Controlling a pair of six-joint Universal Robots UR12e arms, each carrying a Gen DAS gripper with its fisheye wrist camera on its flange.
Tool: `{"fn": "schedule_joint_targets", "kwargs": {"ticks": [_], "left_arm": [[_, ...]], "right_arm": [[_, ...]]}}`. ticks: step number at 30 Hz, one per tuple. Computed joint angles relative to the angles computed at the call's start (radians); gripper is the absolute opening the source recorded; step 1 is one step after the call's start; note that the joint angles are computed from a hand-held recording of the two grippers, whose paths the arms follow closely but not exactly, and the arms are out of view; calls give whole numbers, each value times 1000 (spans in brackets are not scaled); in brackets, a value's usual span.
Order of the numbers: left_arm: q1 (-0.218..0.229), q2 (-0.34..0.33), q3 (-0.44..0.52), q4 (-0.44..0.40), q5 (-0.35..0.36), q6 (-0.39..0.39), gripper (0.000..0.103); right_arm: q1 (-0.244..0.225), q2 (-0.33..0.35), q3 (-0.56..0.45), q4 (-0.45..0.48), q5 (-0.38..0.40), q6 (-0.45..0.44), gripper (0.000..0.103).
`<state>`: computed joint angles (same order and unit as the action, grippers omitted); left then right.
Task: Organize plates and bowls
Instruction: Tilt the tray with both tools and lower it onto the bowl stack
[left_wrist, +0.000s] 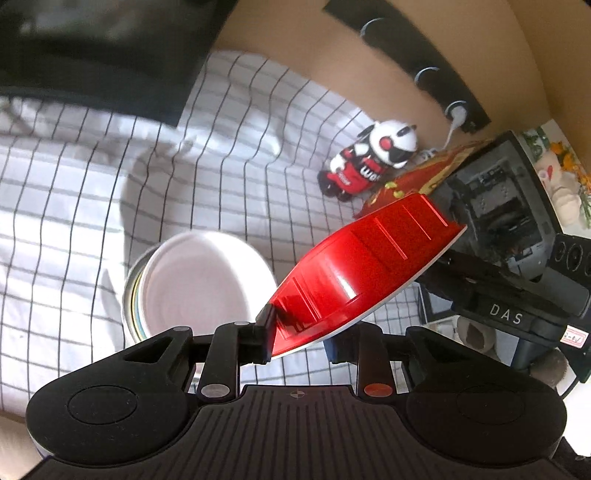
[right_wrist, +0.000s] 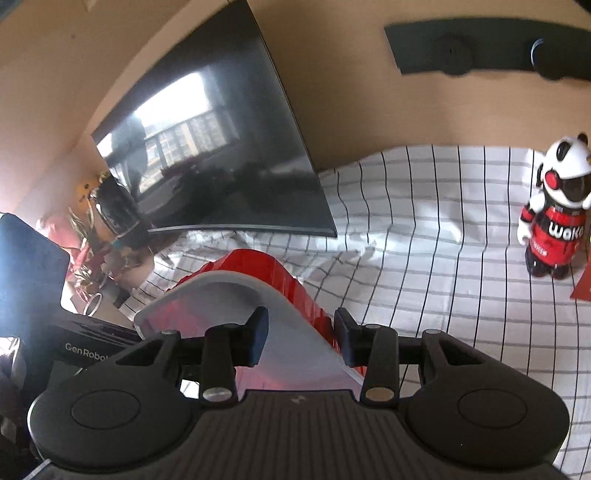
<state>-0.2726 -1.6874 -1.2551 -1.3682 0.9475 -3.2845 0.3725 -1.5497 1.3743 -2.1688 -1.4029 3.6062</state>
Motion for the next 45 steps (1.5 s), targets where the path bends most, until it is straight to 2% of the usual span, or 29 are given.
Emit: {"fn": "schedule_joint_targets", "kwargs": {"ticks": [5,9,15,23,27,33,37,45], "left_arm": [[16,-27,5,-46,-29,11,28],[20,-42,-18,32,-2,-39,24],[17,-58,-50,122,74,-114,24],[23,-55,-56,53,36,-98,24],[22,-40,-44,32,52,-65,24],[36,-19,-54,11,73,-51,25],[45,-23,-75,-7,44,-64,24],[66,-11,-92,59,-1,-87,24]], "right_arm": [[3,19,-8,44,0,23,42],[-7,42,-11,76,18,57,41],[-6,78,-13,125,19,60,41],[-11,69,16,143,68,72,42],[4,61,6,135,45,54,42],[16,55,5,138,97,16,44],[29,67,-4,173,67,7,44],[38,72,-21,183,31,10,44]]}}
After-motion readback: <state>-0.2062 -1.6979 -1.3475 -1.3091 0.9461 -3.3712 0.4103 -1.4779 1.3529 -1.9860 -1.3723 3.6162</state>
